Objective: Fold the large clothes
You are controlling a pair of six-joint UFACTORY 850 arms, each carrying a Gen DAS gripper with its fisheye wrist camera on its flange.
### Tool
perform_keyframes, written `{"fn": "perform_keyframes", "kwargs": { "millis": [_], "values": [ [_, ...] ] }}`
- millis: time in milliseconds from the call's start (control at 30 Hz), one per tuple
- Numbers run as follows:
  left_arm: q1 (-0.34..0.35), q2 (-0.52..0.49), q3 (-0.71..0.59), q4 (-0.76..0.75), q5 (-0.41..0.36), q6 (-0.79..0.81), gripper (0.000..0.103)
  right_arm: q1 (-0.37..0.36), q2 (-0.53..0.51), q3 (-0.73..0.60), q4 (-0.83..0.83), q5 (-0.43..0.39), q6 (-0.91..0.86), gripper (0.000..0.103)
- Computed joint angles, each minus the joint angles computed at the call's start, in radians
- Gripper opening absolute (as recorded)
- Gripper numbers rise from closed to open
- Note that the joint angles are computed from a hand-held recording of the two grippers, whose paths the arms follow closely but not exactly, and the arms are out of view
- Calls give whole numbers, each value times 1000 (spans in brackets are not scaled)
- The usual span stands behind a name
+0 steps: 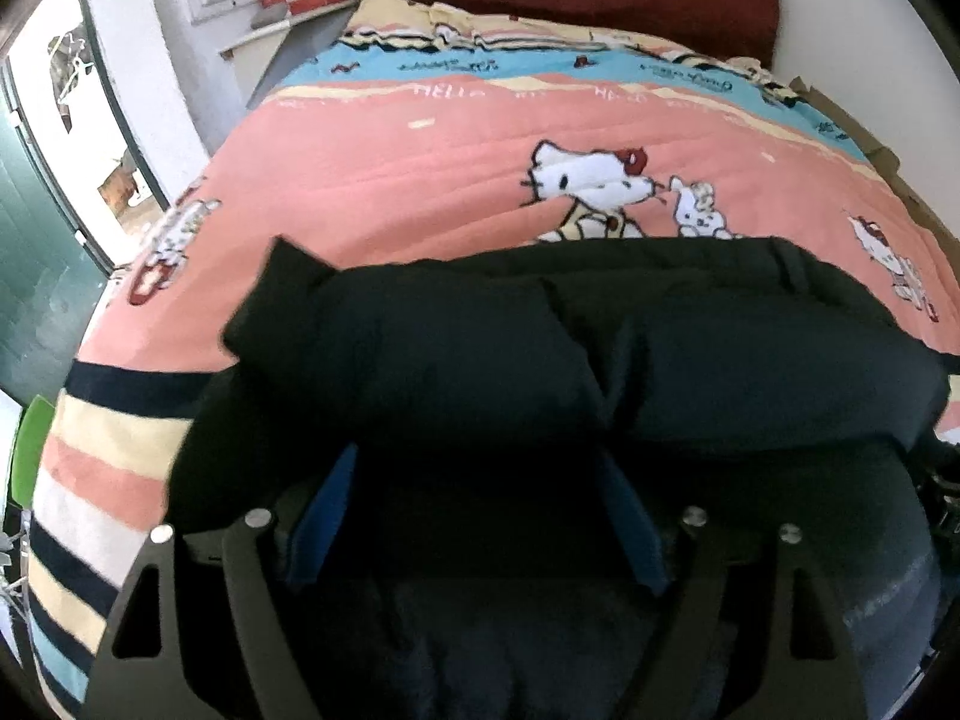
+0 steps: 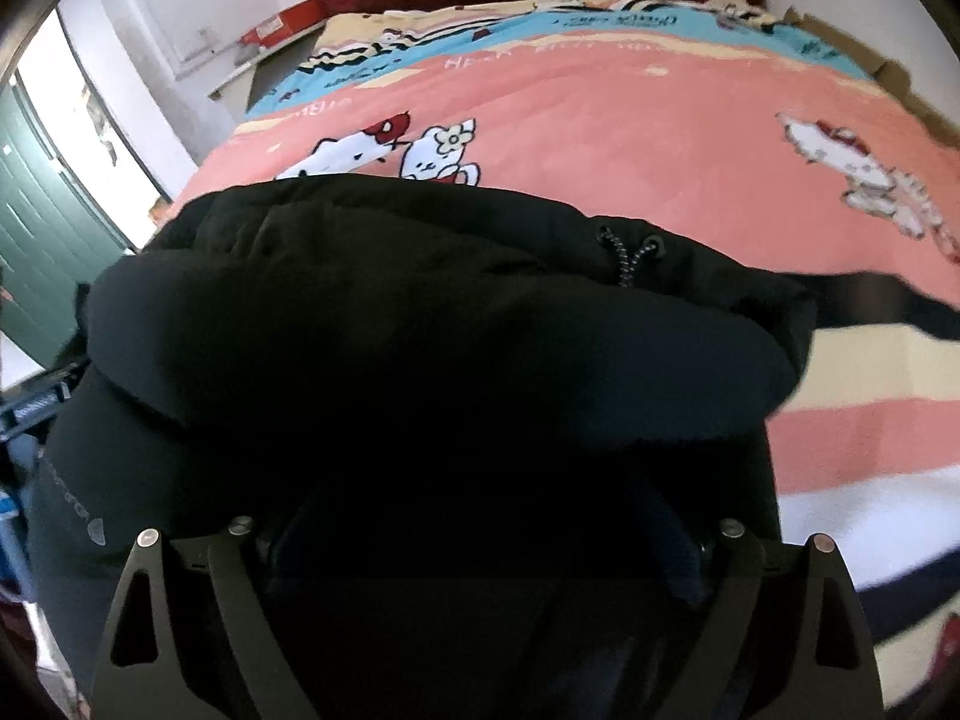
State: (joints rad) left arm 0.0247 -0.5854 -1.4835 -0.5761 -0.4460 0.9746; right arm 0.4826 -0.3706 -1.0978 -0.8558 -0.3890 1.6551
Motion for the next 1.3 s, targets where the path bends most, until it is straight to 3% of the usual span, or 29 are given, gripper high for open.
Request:
{"fn": "perform_keyframes", "kwargs": {
  "millis": [133,300,367,467,667,1300],
  "values": [
    [44,70,66,-147,-36,139,79,53,69,29,-96,-46,91,87],
    [64,93,111,-200,-25,203,79,107,112,62,-150,-60,147,87],
    [74,88,128,-270,-26,261,79,104,108,80,-159,-45,188,87],
    [71,101,179,-382,23,410,79,85,105,127,-259,48,332,88],
    [74,113,223,-546,55,575,80,90,74,111,-276,40,313,90],
    [89,125,282,-830,50,850,80,99,82,166,-637,61,701,92]
  ]
}}
